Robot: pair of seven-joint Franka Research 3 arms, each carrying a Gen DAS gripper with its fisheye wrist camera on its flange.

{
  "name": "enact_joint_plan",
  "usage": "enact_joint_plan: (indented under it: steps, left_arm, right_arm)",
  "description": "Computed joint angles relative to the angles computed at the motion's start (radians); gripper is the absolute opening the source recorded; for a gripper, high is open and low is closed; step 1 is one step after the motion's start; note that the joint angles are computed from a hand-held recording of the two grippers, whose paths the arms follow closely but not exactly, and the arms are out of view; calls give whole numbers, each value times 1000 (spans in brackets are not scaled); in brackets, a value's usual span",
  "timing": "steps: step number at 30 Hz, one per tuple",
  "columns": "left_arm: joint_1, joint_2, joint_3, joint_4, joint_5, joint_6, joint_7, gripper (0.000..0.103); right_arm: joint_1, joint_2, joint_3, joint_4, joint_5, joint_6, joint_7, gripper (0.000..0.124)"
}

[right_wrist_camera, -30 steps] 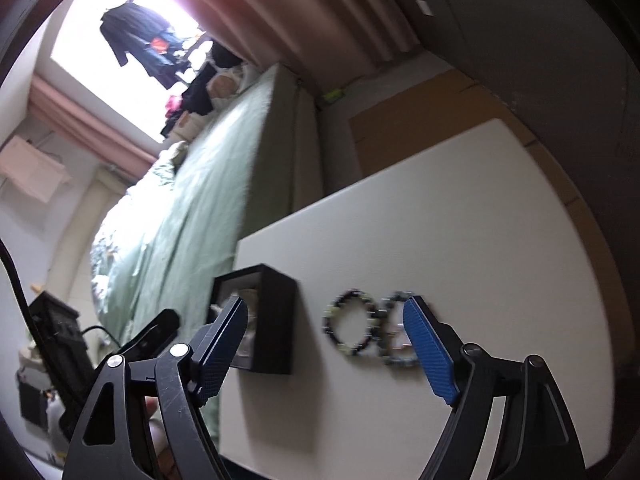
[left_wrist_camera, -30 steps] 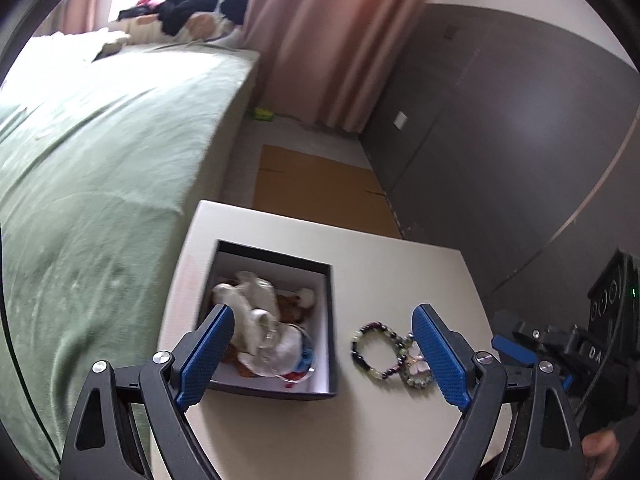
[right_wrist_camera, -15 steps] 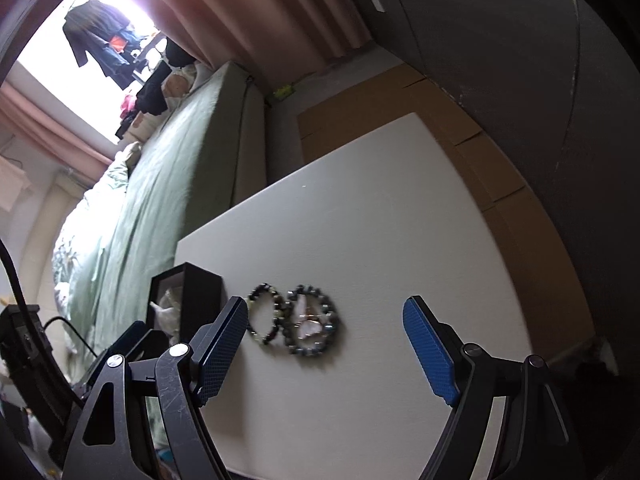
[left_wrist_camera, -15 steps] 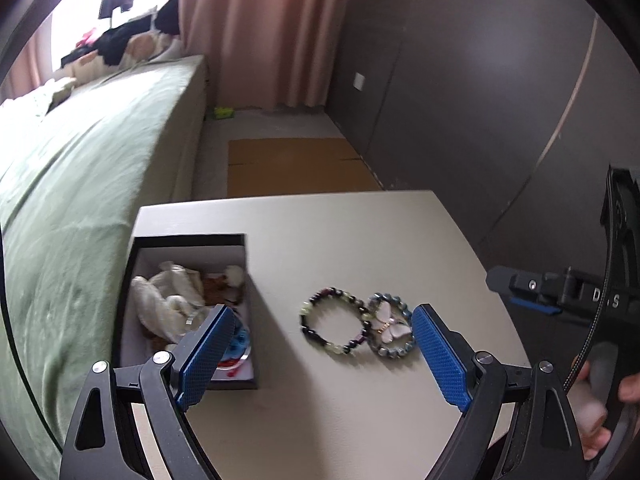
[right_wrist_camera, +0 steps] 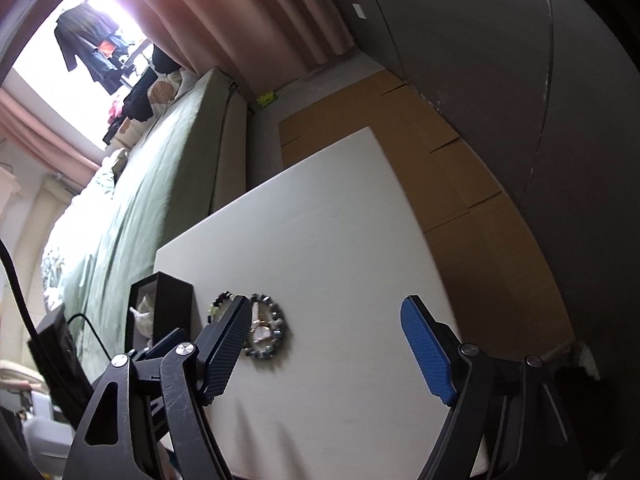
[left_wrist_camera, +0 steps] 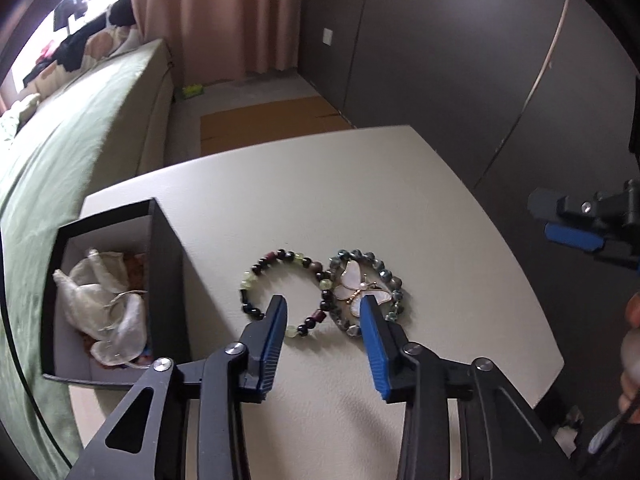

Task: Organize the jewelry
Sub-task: 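Grasp the dark-and-green bead bracelet with the left gripper while the right gripper grasps the butterfly pendant, then carry the bead bracelet and butterfly pendant into the box and open both grippers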

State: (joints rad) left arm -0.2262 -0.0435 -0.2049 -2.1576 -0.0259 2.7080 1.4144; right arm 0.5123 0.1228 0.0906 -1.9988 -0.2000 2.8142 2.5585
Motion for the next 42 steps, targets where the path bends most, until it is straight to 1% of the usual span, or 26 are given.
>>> enact_joint_plan:
  steps: [2, 3, 4, 7, 10, 12, 13, 14, 16, 20, 24, 28, 30, 31, 33, 36, 42]
  left_arm:
    - [1, 17, -4, 11, 31, -3, -23, 37]
    - [1, 27, -5, 19, 34, -4, -22, 32]
    - [1, 35, -6, 25, 34, -6, -21, 31]
    - [4, 62, -9, 44, 85, -3, -66, 30]
    - [8, 87, -11, 63, 108, -7, -88, 25]
    - [9, 97, -13, 68, 124, -11, -103, 23]
    - [10, 101, -13, 69, 132, -11, -108, 19]
    - [10, 109, -16, 72, 128, -6, -108, 17]
    - [18, 109, -23, 69, 69, 5, -68, 9]
    - [23, 89, -22, 49, 44, 30, -57, 8]
    - [28, 40, -15, 15, -56, 59, 9, 8]
    - [26, -10, 9, -15, -146, 82, 54, 8]
    - [21, -30, 25, -26, -196, 91, 82, 8]
    - [18, -33, 32, -25, -220, 93, 96, 8]
    - [13, -53, 48, -36, -274, 102, 130, 8]
    - [3, -74, 70, -46, -335, 107, 175, 8]
    - [-17, -108, 104, -57, -446, 118, 257, 8]
  right_arm:
    - [-5, -3, 1, -6, 11, 4, -13, 78]
    - [-7, -4, 2, -7, 16, 2, -20, 78]
    - [-7, -3, 1, -6, 16, -2, -20, 78]
    - [-11, -3, 2, -7, 28, -2, -34, 78]
    - [-12, -2, 3, -7, 35, -4, -43, 78]
    - [-13, 3, 5, 1, 46, -10, -57, 78]
    - [-13, 6, 7, 5, 51, -12, -66, 78]
    - [-13, 9, 8, 9, 56, -14, -75, 78]
    - [-11, 16, 10, 17, 66, -14, -94, 78]
    - [-5, 37, 18, 42, 96, -19, -150, 73]
    - [0, 71, 35, 79, 166, -24, -251, 63]
    - [6, 110, 51, 119, 242, -19, -346, 56]
    - [8, 132, 59, 142, 285, -20, -393, 48]
    - [5, 147, 69, 157, 316, -21, -426, 46]
    - [5, 175, 79, 187, 362, -31, -479, 37]
    - [21, 215, 72, 238, 387, -61, -513, 33]
    - [56, 283, 44, 327, 374, -126, -525, 29]
